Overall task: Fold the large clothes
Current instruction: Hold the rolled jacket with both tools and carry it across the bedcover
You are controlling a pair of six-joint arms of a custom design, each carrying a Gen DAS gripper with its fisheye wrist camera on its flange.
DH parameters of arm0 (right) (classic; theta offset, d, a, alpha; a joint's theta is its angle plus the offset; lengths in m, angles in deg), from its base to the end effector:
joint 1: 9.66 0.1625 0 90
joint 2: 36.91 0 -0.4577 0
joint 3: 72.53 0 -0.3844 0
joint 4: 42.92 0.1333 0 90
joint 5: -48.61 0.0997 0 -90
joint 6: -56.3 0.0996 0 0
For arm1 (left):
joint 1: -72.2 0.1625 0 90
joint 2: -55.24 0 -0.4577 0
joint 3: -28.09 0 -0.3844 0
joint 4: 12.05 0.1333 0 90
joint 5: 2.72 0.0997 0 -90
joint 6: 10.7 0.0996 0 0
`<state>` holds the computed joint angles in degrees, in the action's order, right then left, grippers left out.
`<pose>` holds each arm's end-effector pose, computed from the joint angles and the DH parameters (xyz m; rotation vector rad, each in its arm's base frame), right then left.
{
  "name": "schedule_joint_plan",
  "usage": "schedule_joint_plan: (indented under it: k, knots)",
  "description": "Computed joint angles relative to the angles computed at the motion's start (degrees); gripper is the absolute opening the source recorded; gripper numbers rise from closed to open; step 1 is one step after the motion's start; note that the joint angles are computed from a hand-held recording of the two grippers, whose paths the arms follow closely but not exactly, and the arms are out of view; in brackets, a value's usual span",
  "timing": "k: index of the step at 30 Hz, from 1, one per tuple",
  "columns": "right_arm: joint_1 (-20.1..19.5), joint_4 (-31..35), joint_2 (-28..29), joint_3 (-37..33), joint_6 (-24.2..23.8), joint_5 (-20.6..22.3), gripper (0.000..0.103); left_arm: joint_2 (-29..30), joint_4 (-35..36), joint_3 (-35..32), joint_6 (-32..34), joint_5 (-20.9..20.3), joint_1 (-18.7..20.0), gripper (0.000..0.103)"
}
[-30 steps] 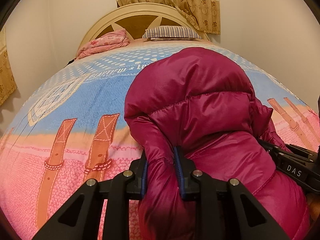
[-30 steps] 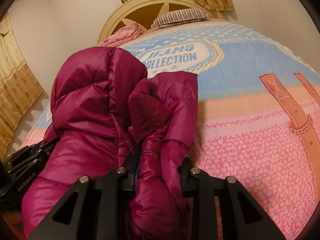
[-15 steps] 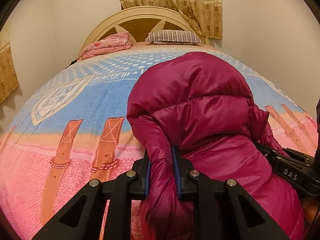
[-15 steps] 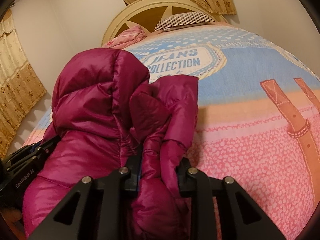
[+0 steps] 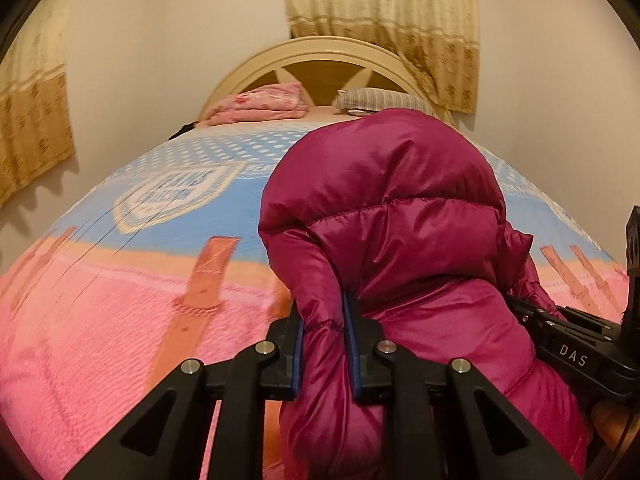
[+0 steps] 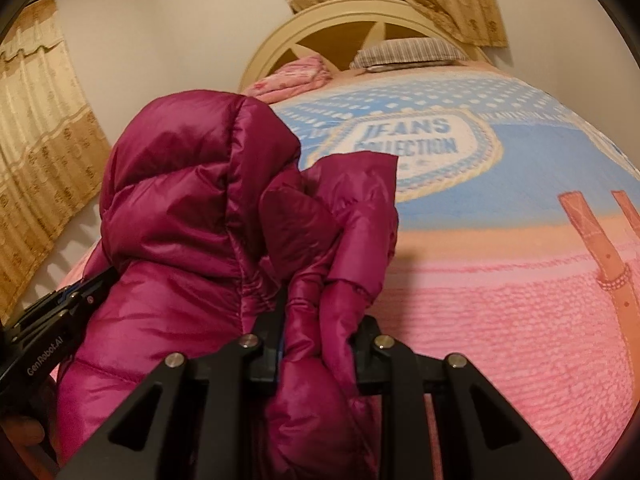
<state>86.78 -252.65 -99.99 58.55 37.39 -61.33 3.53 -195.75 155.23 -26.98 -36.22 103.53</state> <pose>0.1533 -0.4723 0.2345 0.3373 -2.4613 1.1457 -0.3079 -0.4407 0.1288 0.6533 2.2405 -1.0568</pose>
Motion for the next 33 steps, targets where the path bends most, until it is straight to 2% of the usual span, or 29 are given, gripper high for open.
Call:
schedule_joint_plan:
  k: [7, 12, 14, 23, 33]
  knots:
    - [4.7, 0.4, 4.1, -2.3, -1.0, -1.8, 0.025, -6.5, 4.1, 4.8, -6.5, 3.6, 0.0, 0.017]
    - [6.8, 1.9, 6.8, -4.6, -1.2, -0.7, 0.025, -10.7, 7.0, 7.1, -10.2, 5.9, 0.3, 0.017]
    - [7.9, 2.6, 8.0, -5.6, -1.7, -1.6, 0.024, -12.1, 8.3, 7.7, -11.6, 7.0, 0.3, 0.017]
    - [11.5, 4.3, 12.0, -9.2, -2.8, -3.0, 0.024, -15.8, 14.0, 8.0, -15.4, 10.4, 0.8, 0.017]
    - [14.5, 6.3, 14.7, -13.0, -3.4, -4.7, 0.024, -18.9, 15.6, 9.3, -17.3, 11.8, 0.9, 0.017]
